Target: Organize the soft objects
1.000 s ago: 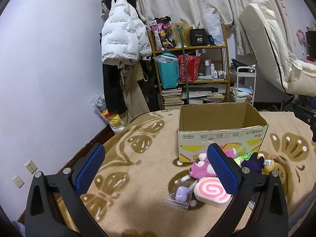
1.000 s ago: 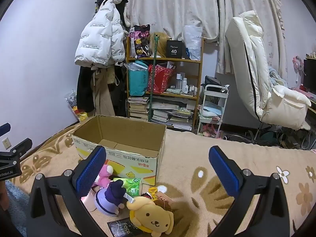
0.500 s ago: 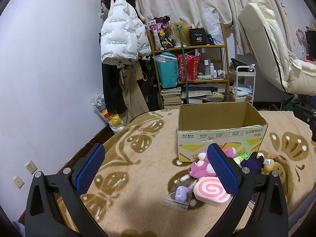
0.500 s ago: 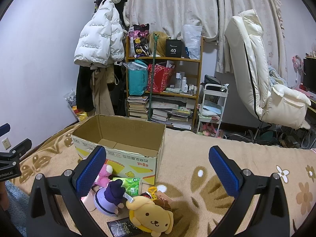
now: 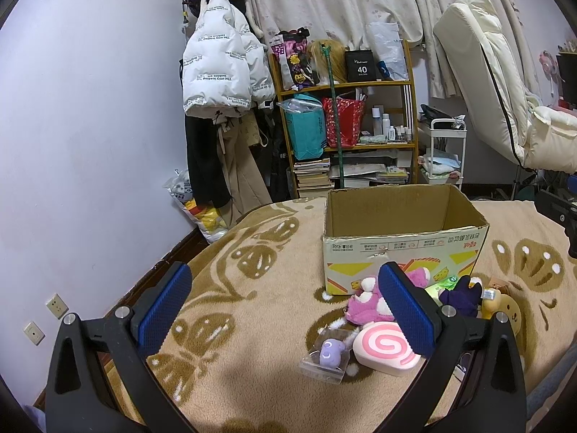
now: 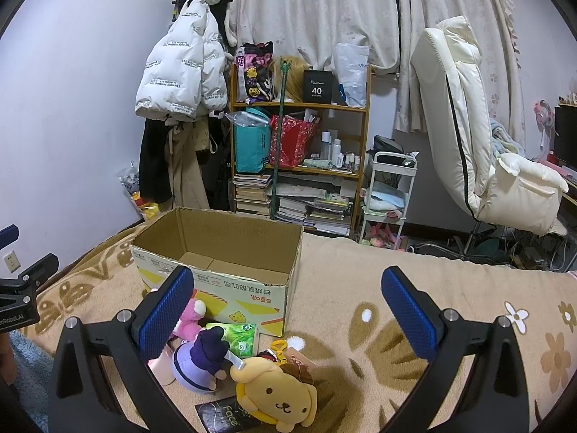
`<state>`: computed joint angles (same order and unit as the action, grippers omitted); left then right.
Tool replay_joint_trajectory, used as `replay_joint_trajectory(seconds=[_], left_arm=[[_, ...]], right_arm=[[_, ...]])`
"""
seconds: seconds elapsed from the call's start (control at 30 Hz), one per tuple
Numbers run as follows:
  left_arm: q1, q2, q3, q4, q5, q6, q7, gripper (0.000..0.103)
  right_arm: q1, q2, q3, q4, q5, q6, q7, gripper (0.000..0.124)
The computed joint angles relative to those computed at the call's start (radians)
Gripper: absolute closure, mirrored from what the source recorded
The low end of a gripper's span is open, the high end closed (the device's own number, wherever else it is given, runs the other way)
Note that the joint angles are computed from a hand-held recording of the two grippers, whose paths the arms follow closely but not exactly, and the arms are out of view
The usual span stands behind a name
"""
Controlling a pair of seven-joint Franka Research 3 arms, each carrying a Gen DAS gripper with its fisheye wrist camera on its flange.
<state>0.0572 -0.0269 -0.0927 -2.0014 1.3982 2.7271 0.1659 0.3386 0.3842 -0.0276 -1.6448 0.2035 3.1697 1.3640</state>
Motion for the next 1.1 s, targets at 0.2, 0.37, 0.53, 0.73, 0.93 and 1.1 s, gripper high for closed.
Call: replay_joint_trajectory(seconds=[0.2, 0.37, 0.53, 0.73, 0.93, 1.1], left_arm=[[-0.001, 0.000, 0.001, 0.000, -0.002, 0.000, 0.004, 0.001], [-0.002, 0.001, 0.000, 0.000, -0.002, -0.003, 0.001, 0.001], [-0.001, 0.001, 0.001, 0.001, -0.005, -0.001, 0.007, 0.001], [-0.004, 0.003, -0.003, -0.002, 0.003, -0.006, -0.004, 0.001], [-0.007, 0.003, -0.002, -0.002, 0.000, -0.009, -0.001, 0.001], [-0.006, 0.003, 0.000, -0.001, -0.003, -0.006, 0.002, 0.001]], right_arm=[[0.006, 0.000, -0.007, 0.000, -0.002, -0.001, 0.004, 0.021], [0.007, 0.000, -0.008, 0.000, -0.003, -0.003, 0.006, 0.021], [0.007, 0.001, -0.008, 0.000, -0.005, -0.002, 0.008, 0.021], [0.007, 0.002, -0.007, -0.001, -0.005, -0.001, 0.008, 0.021], [0.010, 0.002, -0.011, 0.000, -0.006, -0.004, 0.011, 0.021], [0.008, 0.002, -0.010, -0.001, -0.006, -0.002, 0.011, 0.021]])
